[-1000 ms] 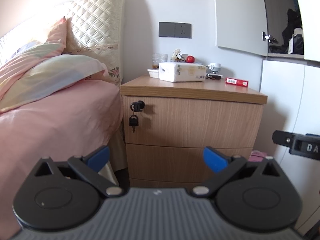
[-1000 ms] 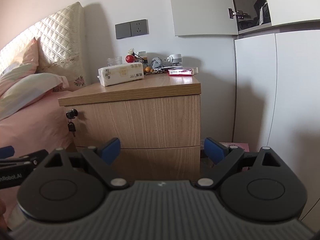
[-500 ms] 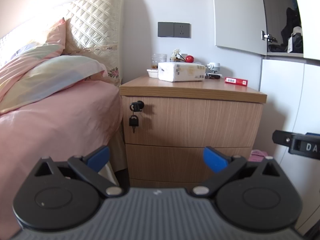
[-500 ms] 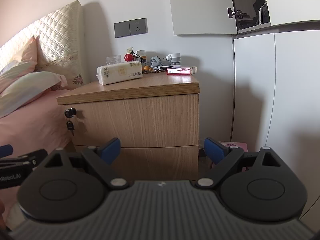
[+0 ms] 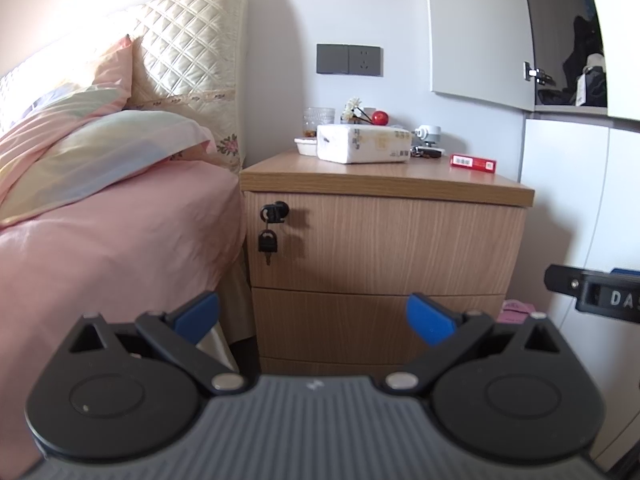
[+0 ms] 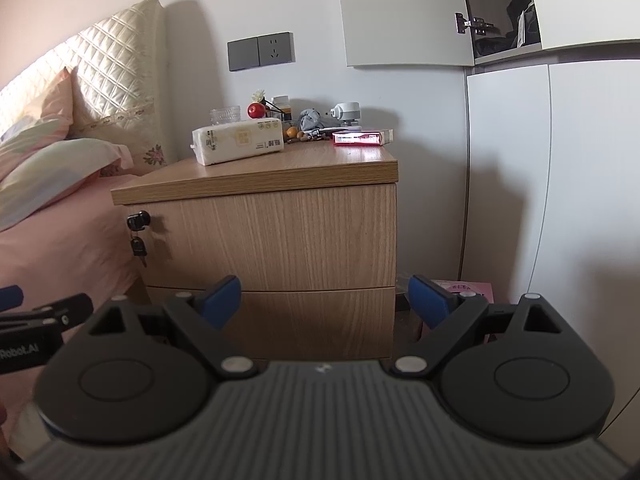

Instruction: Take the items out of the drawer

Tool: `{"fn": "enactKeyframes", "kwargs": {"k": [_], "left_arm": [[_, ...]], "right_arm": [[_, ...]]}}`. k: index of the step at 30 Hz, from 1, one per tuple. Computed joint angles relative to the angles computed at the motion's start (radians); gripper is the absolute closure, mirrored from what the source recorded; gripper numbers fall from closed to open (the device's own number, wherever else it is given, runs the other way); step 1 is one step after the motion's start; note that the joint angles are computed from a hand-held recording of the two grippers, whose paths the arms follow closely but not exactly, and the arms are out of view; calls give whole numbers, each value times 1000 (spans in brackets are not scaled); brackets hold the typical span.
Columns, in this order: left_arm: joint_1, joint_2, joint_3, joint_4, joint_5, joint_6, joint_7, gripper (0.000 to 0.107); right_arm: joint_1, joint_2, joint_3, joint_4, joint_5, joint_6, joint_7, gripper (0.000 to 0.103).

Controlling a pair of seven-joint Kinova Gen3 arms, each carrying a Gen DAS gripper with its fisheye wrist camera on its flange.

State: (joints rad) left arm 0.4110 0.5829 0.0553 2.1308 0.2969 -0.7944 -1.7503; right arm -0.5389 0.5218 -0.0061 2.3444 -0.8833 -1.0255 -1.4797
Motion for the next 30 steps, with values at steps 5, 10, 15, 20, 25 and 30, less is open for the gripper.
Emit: {"fn": "enactKeyframes", "kwargs": {"k": [5, 10, 15, 20, 25, 30], "left_arm": [[8, 3, -4, -5, 16, 1, -12, 5], [12, 3, -6, -3, 28, -5, -18, 5], [8, 3, -8, -9, 43, -3, -14, 5], [-21, -1, 5, -22, 3, 15, 14, 5], [-18, 16, 3, 11, -50, -128, 36, 5], [-58, 5, 27, -26, -79, -47, 61, 5]], "right_arm": [[5, 0, -2, 1, 7, -3, -13, 11], [17, 0, -5, 9, 34, -6, -39, 11], [51, 10, -29, 38, 119, -61, -97, 11], [78, 47, -29, 108, 265, -216, -246, 11], [112, 98, -45, 170, 331, -398, -388, 11], [137, 159, -48, 224, 342, -578, -544, 11]]}}
